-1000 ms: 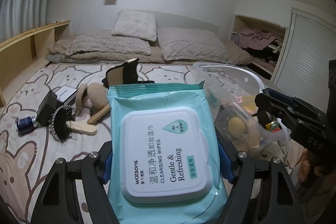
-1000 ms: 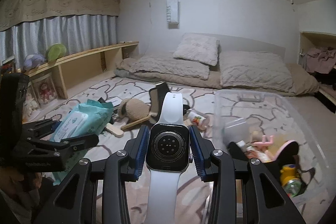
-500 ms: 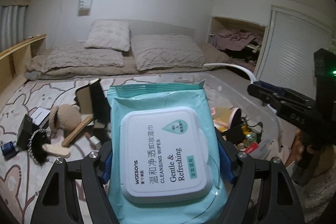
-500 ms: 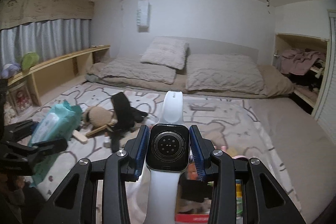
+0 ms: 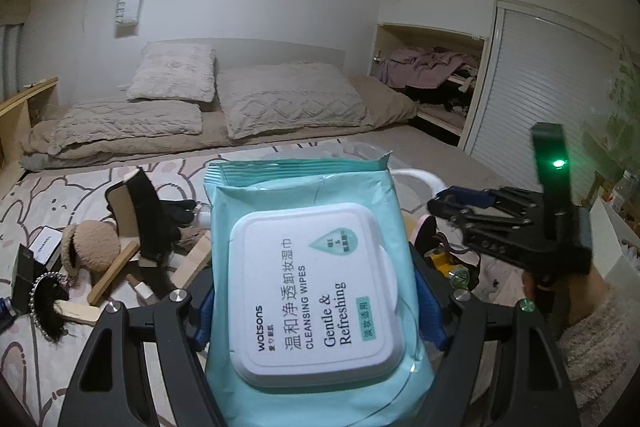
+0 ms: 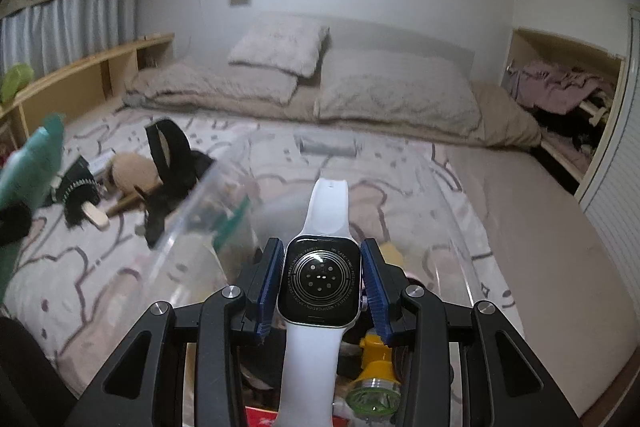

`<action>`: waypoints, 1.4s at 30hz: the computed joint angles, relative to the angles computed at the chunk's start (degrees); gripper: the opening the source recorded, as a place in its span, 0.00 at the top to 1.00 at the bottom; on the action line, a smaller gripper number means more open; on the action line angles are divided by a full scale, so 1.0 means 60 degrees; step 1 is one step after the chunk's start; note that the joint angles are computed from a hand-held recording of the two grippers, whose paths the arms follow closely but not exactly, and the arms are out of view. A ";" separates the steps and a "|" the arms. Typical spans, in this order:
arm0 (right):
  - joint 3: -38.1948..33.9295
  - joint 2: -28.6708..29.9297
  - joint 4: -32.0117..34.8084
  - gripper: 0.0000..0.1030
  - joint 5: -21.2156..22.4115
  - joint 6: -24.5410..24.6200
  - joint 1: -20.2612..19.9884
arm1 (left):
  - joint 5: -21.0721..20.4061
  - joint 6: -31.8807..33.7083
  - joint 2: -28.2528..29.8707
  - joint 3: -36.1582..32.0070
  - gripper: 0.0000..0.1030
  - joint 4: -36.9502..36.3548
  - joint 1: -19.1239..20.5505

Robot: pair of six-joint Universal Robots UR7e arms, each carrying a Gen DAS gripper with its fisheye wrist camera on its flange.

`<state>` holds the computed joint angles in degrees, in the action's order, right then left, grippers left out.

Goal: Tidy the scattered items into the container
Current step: 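Lower the watch into the clear box with the right tool while the left tool carries the wipes over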

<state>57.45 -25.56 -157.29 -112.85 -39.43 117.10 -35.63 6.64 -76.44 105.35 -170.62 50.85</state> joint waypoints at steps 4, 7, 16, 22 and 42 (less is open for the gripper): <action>-0.0701 0.0355 0.0982 0.61 -0.0304 -0.0350 -0.0031 | -0.0335 -0.0155 0.0225 -0.0242 0.25 0.0278 0.0150; -0.1217 0.0592 0.1593 0.61 -0.0522 -0.0579 -0.0033 | -0.0448 -0.0158 0.0419 -0.0415 0.25 0.0311 0.0225; -0.1862 0.0803 0.2865 0.61 -0.0559 -0.0508 -0.0125 | -0.0555 -0.0122 0.0805 -0.0894 0.25 0.0591 0.0328; -0.2048 0.0767 0.3263 0.47 -0.0531 -0.0062 -0.0098 | -0.0725 -0.0199 0.0982 -0.1228 0.25 0.0787 0.0330; 0.1259 -0.0950 0.0954 0.23 0.0509 -0.0556 -0.0329 | -0.1903 -0.1238 0.1978 -0.2844 0.25 0.2198 0.0805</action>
